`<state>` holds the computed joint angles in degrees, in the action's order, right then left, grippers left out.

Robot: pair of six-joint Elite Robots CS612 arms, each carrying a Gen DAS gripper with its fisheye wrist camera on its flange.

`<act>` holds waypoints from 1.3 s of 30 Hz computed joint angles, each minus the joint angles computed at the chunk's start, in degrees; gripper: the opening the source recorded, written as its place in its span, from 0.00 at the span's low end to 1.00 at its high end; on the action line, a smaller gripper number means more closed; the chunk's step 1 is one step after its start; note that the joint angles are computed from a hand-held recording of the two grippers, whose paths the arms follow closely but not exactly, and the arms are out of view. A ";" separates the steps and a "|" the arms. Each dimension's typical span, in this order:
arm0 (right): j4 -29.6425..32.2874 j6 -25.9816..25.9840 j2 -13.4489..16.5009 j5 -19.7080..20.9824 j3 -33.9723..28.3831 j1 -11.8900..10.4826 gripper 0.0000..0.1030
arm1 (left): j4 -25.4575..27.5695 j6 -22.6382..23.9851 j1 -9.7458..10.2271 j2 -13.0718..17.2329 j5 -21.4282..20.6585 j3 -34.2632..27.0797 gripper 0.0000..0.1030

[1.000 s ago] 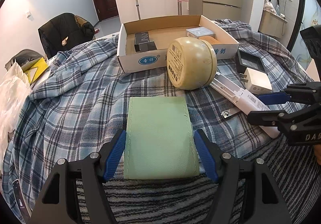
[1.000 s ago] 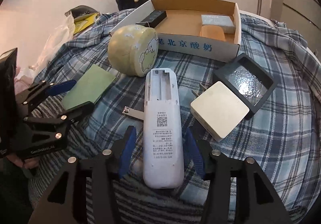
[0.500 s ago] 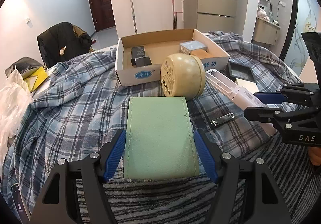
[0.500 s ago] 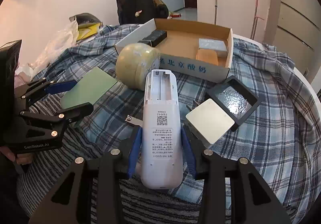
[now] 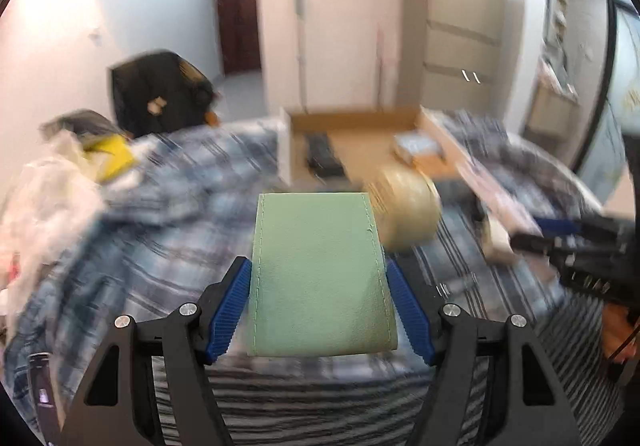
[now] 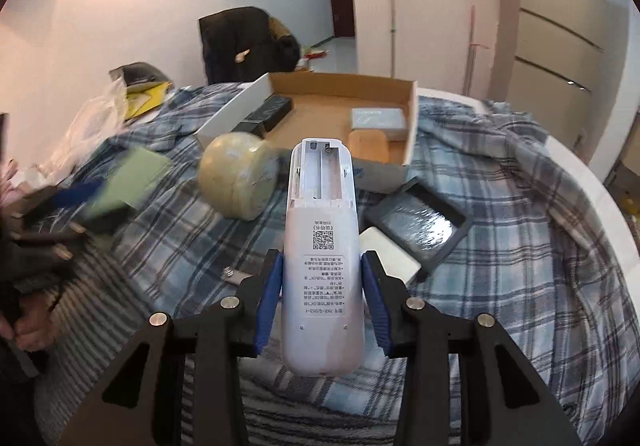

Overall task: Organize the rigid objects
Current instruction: 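Carry the pad and remote into the cardboard box and open both grippers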

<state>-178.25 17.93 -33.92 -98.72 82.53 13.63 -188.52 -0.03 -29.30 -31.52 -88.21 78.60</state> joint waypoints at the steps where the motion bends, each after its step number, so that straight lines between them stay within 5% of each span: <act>1: 0.32 0.19 0.04 -1.17 -0.13 0.09 0.38 | -1.33 -0.37 0.05 -0.22 1.08 0.44 0.70; 9: 3.13 1.55 -0.70 -2.16 -0.75 -0.54 0.38 | 0.92 2.60 0.09 -2.39 2.74 1.97 0.69; 13: 5.97 2.62 -0.88 -0.86 -3.06 -1.33 0.38 | -0.59 5.15 0.21 -1.91 1.34 -1.25 0.69; 17: 8.31 2.70 -0.37 0.74 -6.74 -1.92 0.38 | 0.93 2.49 0.34 -0.95 1.91 -6.20 0.69; 28: 19.96 8.77 8.00 6.78 -24.28 -3.06 0.38 | 13.31 -2.91 -0.37 7.22 1.38 -25.83 0.69; 32: 23.86 11.38 11.44 9.13 -29.79 -3.40 0.38 | 15.53 -9.58 0.27 10.37 -0.58 -32.91 0.69; 36: 28.48 12.59 14.06 6.45 -33.90 -3.11 0.38 | 16.63 -10.96 0.75 12.46 -1.53 -35.22 0.69; 39: 28.47 12.80 15.13 6.07 -35.11 -3.17 0.38 | 22.96 -13.36 1.07 15.06 -0.93 -39.65 0.69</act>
